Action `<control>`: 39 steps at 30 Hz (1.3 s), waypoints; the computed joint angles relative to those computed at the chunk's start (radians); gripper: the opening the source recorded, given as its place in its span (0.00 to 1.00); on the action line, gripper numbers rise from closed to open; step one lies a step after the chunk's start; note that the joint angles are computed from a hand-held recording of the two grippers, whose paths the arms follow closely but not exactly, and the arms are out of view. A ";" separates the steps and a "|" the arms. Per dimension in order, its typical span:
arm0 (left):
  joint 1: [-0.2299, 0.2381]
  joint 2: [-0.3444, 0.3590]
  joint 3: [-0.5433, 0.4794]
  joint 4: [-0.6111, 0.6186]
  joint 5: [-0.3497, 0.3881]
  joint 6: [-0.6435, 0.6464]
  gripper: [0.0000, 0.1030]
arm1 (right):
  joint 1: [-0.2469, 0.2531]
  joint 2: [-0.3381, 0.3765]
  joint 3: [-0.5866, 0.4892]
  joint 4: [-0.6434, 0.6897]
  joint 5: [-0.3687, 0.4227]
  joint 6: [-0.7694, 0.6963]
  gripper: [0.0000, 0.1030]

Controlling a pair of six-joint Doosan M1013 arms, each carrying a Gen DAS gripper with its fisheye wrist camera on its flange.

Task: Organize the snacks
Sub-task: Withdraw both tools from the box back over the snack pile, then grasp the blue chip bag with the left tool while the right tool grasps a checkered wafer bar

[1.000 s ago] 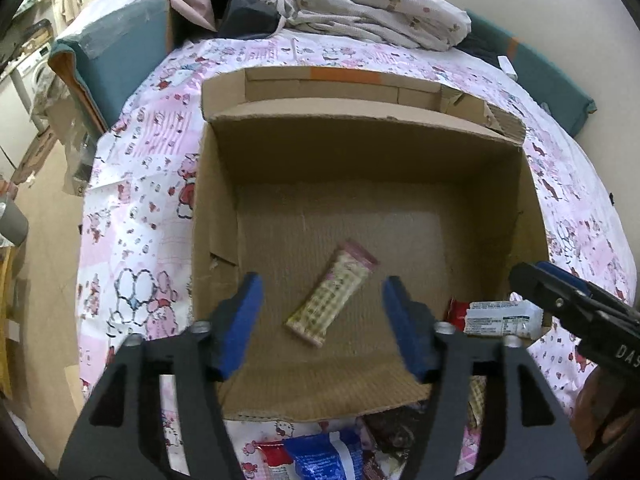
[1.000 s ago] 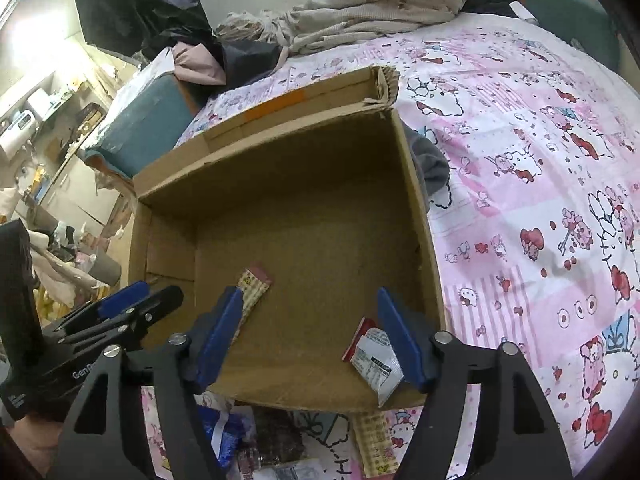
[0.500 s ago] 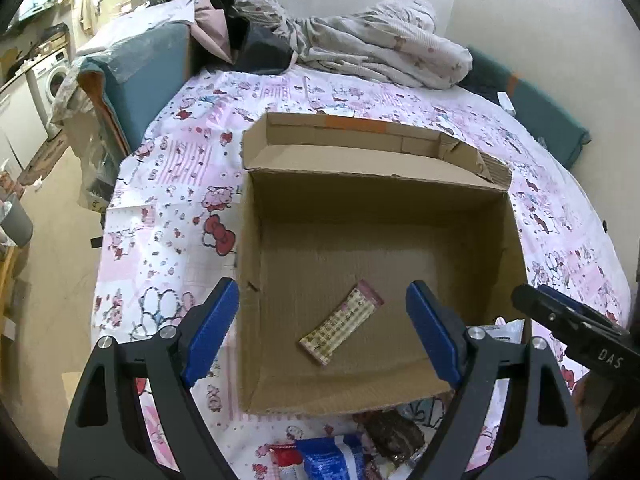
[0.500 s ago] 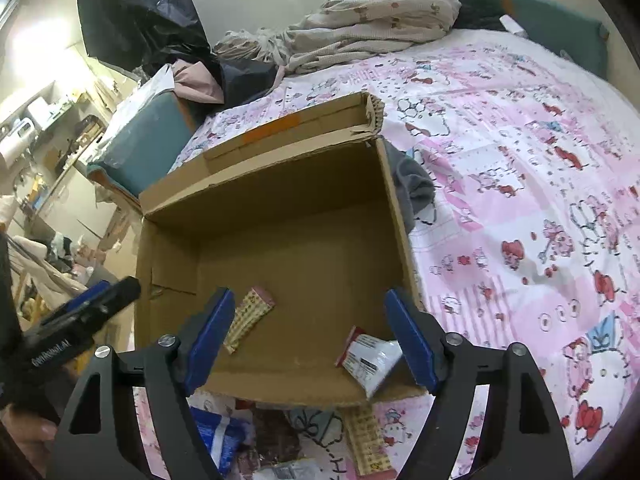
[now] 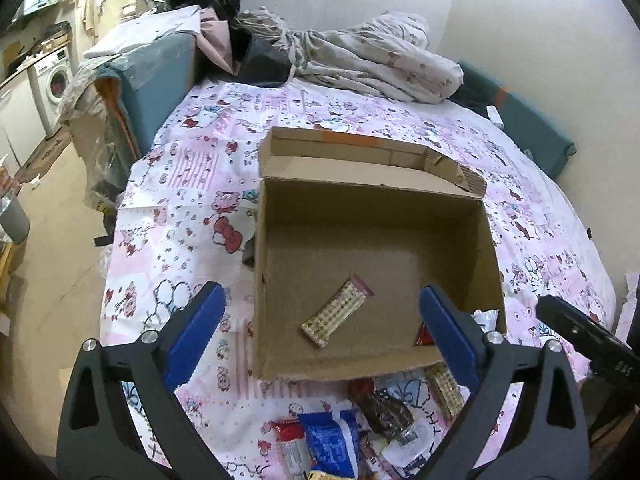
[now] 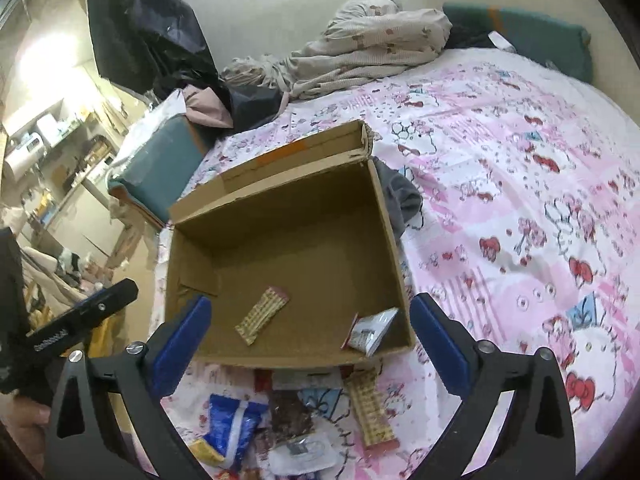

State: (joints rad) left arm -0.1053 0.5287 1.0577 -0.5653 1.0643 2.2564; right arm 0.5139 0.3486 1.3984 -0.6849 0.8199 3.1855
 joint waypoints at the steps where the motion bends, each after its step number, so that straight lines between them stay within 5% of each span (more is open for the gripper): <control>1: 0.002 -0.002 0.002 0.000 0.002 -0.003 0.94 | 0.002 -0.002 0.003 0.007 -0.003 0.004 0.99; 24: 0.041 -0.070 0.116 0.053 -0.078 -0.021 0.98 | 0.063 -0.026 0.048 0.026 -0.070 0.113 0.99; 34: 0.035 -0.037 0.098 0.224 -0.018 -0.198 0.98 | 0.034 -0.025 0.084 0.168 -0.132 0.158 0.99; 39: 0.027 -0.007 0.079 0.249 0.111 -0.188 0.91 | 0.017 -0.025 0.103 0.246 -0.160 0.161 0.99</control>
